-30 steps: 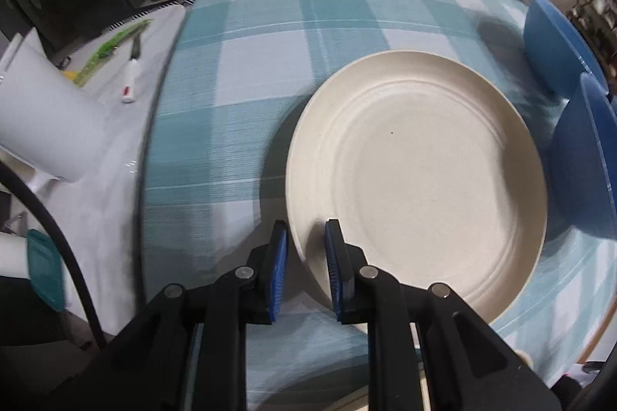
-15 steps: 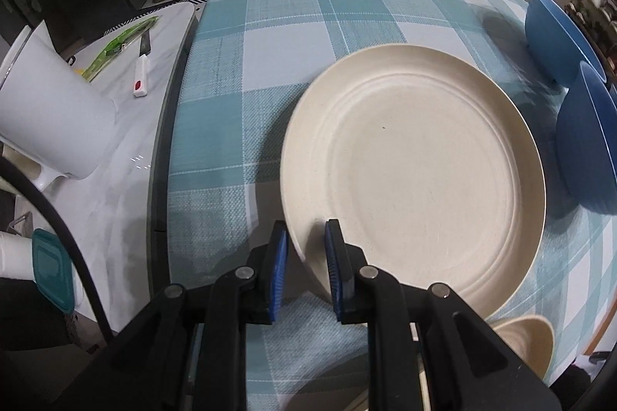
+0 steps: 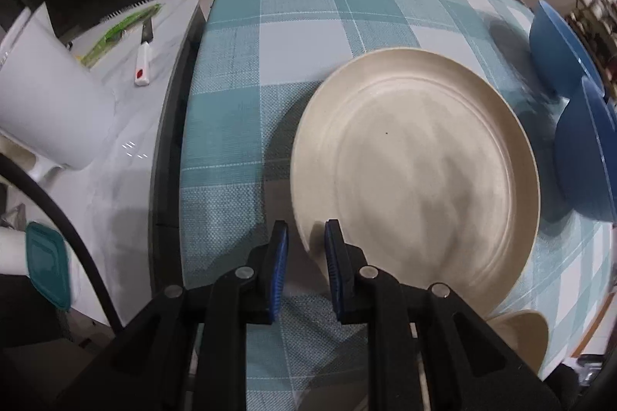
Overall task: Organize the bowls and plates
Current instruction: 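Close the left tool on the cream plate rim and lift it, then close the right tool on the plate rim opposite while the left tool holds the plate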
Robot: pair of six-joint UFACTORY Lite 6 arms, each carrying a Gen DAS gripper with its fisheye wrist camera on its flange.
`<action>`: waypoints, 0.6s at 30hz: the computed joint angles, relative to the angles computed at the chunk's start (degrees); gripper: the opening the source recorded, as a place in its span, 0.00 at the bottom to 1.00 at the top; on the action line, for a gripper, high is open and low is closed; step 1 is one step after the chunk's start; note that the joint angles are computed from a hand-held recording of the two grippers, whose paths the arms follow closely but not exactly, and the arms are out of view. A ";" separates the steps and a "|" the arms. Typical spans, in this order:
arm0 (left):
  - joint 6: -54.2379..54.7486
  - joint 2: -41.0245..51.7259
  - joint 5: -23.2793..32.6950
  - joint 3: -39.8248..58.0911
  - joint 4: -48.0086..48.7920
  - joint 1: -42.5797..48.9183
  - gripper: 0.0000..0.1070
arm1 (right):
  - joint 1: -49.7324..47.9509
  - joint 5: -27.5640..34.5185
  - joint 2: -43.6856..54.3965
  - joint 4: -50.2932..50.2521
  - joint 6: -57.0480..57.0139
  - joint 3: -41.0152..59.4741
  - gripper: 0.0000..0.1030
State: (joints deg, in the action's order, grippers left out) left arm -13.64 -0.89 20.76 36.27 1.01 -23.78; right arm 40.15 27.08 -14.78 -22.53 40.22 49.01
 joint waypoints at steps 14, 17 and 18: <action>-0.46 -3.82 0.76 -2.66 7.11 3.98 0.17 | 1.91 7.33 27.07 -10.88 2.43 13.86 0.78; -1.23 -5.85 1.24 -3.98 9.90 5.31 0.17 | 0.84 6.08 29.15 -6.75 -0.32 14.67 0.78; -0.72 -6.13 1.41 -4.18 9.92 5.65 0.18 | 0.43 5.81 29.75 -5.07 -1.34 14.88 0.78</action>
